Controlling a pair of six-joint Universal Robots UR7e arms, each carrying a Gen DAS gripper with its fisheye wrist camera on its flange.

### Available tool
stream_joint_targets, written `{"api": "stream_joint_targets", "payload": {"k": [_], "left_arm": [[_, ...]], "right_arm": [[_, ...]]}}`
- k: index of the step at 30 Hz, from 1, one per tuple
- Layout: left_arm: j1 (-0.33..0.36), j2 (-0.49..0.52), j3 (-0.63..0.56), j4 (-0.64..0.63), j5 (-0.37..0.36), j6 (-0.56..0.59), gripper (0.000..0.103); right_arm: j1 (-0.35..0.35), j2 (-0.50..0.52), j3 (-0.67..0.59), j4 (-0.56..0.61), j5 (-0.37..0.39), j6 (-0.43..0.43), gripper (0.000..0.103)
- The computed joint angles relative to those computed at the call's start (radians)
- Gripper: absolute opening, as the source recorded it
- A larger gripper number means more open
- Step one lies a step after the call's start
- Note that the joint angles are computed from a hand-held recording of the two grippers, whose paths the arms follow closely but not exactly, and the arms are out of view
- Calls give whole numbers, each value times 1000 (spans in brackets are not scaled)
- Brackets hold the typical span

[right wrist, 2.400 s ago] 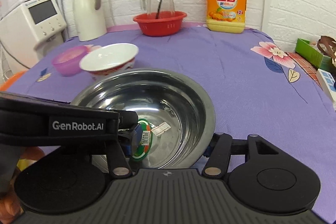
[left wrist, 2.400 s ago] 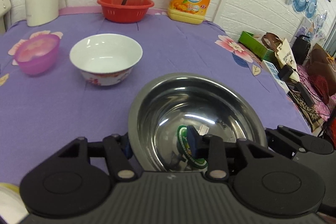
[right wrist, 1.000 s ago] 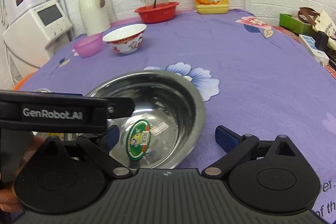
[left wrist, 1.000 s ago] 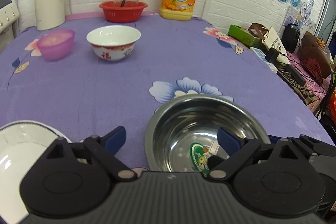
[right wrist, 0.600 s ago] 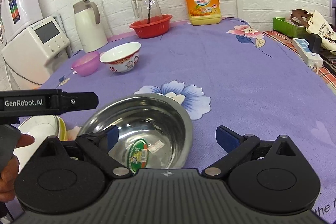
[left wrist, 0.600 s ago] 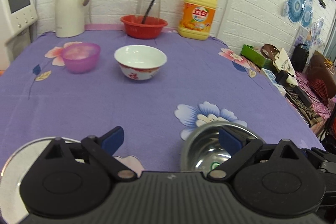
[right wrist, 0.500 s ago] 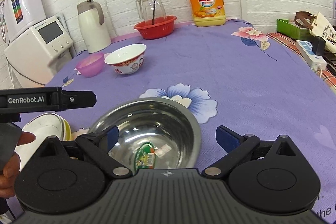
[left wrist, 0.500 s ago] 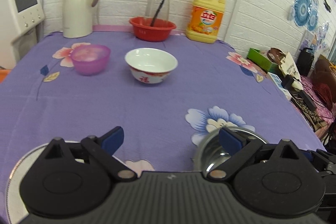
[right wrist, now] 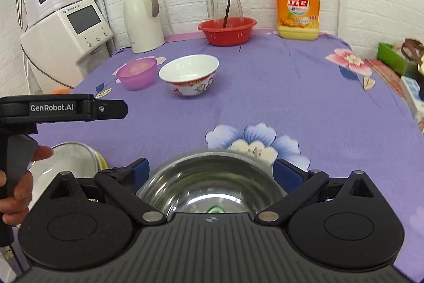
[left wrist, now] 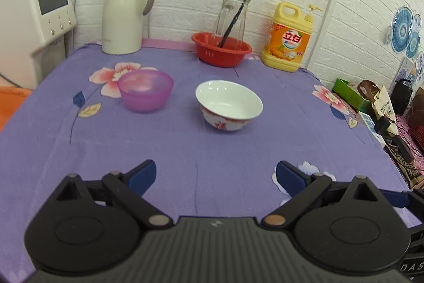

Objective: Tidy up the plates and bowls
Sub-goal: 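Carry the steel bowl with the left gripper onto the plate stack, release, then move the left gripper to the white floral bowl and grip its rim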

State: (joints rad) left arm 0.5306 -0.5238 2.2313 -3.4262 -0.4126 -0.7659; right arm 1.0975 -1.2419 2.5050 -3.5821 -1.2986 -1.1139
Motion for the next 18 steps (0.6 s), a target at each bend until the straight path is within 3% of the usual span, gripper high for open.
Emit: {"api": "stream_joint_targets", "payload": {"k": [10, 18], "left_arm": [[84, -11, -59, -79, -7, 142, 98], [202, -22, -174, -67, -102, 169, 98]], "right_arm": [[117, 77, -134, 29, -98, 25, 103], [218, 172, -300, 76, -185, 43, 103]]}}
